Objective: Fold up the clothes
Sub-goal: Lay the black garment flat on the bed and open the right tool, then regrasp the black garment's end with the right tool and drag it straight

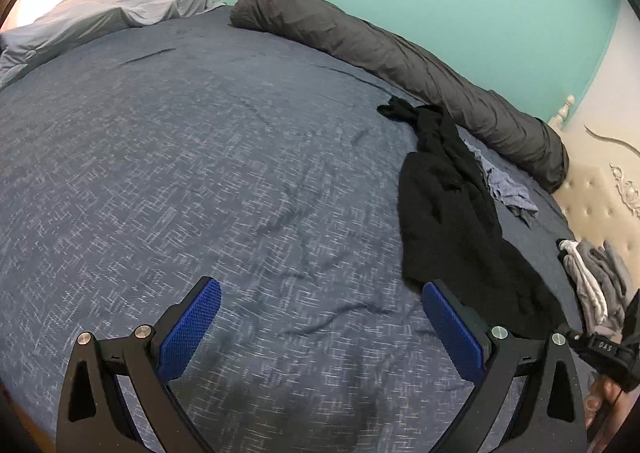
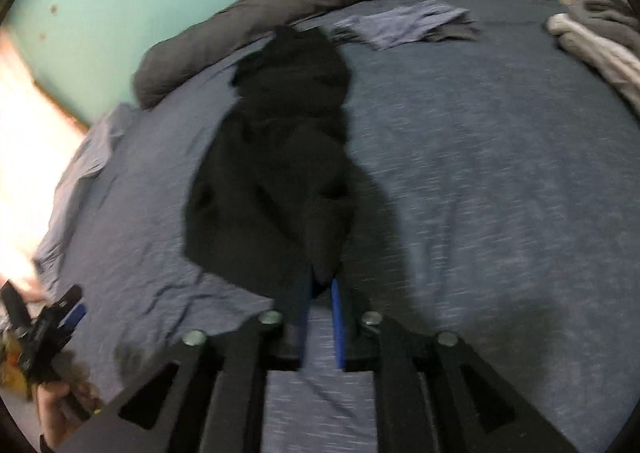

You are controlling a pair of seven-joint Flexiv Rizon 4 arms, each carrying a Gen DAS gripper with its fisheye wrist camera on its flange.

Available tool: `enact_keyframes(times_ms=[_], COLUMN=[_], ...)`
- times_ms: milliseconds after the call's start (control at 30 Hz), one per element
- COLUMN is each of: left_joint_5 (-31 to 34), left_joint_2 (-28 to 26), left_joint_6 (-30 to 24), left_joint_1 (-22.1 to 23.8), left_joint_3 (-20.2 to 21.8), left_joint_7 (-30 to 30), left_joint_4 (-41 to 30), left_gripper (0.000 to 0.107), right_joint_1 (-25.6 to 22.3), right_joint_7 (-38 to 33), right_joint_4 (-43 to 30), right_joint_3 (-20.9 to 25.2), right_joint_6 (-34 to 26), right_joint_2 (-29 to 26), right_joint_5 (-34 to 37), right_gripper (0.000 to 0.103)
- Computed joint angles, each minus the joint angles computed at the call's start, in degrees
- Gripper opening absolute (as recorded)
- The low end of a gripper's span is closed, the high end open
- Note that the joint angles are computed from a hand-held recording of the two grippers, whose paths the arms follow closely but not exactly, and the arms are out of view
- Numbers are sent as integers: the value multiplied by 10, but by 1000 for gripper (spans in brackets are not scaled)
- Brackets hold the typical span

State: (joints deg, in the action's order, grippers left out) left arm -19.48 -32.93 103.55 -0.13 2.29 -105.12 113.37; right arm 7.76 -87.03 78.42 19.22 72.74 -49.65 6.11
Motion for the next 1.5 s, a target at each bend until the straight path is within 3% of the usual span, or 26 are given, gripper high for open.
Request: enact_keyframes(times_ms=[200,267,500,800,933,1033,1100,1167,1200,1267,1500], left_joint_5=[7,9,11,21,26,36,42,45,46,48,47], left_joint_2=[-2,-3,-5,-4,-3,-1,0,0,1,3,17], left_joint_6=[-1,0,-3,-4,-2,1,-1,2,2,3,13], left_joint_1=[9,9,21,41,45,59,71,74,71,67,47], left_joint_3=[-7,-5,-12,-25,-32,-49,-64,-68,-66,-63,-49], left_joint_7=[5,8,10,20,22,27,30,30,32,34,37], left_joint_4=[-3,-4,2,6,7,9,10,10,9,8,17], left_gripper=[103,103,103,103,103,103,103,103,103,103,103], right_joint_1=[29,27,74,96,61,35,26,21,19,17,-24], right_joint_7=[25,14,-13,114,124,96,74,46,32,-1,-173], right_joint_4=[14,-1,-69,-89,-119,-136,-138,-138,-137,-121,-91], right_joint_3=[-38,-20,-20,-107,-76,-38,-21,-8,-2,9,104], right_joint_6=[42,23,-56,-44,-97,-103,-95,-94,-93,-69,-52], right_joint_2=[15,5,-52,-73,-95,-113,-118,-117,-116,-104,-55], right_joint_5=[-27,-40,-68,-80,-71,-44,-25,-15,-10,1,55], right_gripper=[34,52,58,65,69,69,65,30,29,12,8])
